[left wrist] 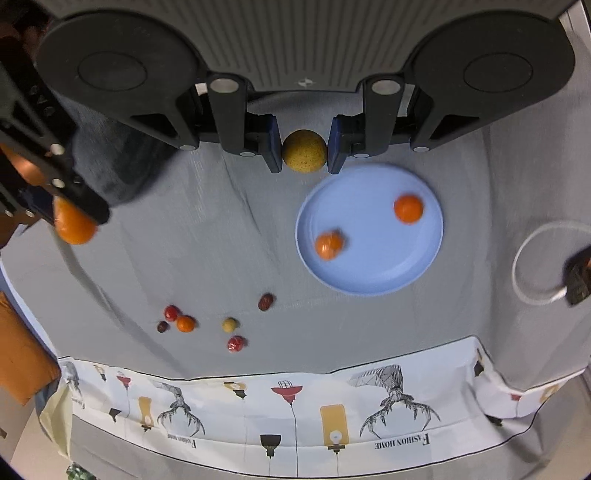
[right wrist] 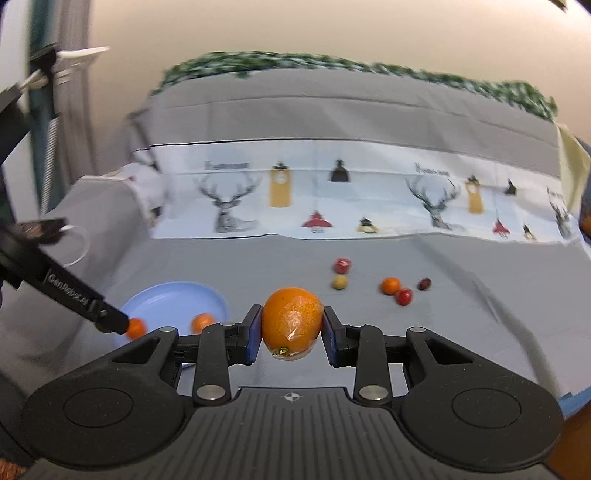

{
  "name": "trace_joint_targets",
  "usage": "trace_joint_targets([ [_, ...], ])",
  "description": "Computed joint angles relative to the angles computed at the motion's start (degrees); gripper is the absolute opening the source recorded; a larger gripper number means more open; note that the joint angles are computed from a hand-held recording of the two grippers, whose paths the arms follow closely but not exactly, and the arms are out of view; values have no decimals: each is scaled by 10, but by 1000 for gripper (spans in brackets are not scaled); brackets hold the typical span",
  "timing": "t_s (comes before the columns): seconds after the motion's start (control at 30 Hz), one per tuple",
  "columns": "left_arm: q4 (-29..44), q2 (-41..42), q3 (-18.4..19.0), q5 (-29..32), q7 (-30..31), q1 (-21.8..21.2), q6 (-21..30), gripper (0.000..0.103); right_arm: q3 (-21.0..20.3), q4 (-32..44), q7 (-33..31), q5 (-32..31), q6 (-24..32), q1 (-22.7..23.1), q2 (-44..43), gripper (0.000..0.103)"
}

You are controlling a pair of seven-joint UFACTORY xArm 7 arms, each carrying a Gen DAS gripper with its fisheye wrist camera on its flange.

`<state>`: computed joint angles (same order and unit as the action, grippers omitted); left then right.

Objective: Organize fruits
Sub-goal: 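Carry the orange and yellow fruit over the blue plate with both tools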

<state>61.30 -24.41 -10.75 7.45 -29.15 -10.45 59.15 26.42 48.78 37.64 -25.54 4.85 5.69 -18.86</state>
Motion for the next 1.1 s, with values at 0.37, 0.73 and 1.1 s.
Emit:
trace_joint_targets([
  [0.37,-73,-111,-14,-13,-26,-4,7,29,2,-24,-42,31,7,40,-51,35],
  [0.73,-77,-130,-19,-10,-22,6,7,29,19,-33,-53,48,-2,30,-66,35],
  [1.1,-80,-126,-14,-18,-20,9,12,29,12,-30,-69,63,-1,42,-53,35],
])
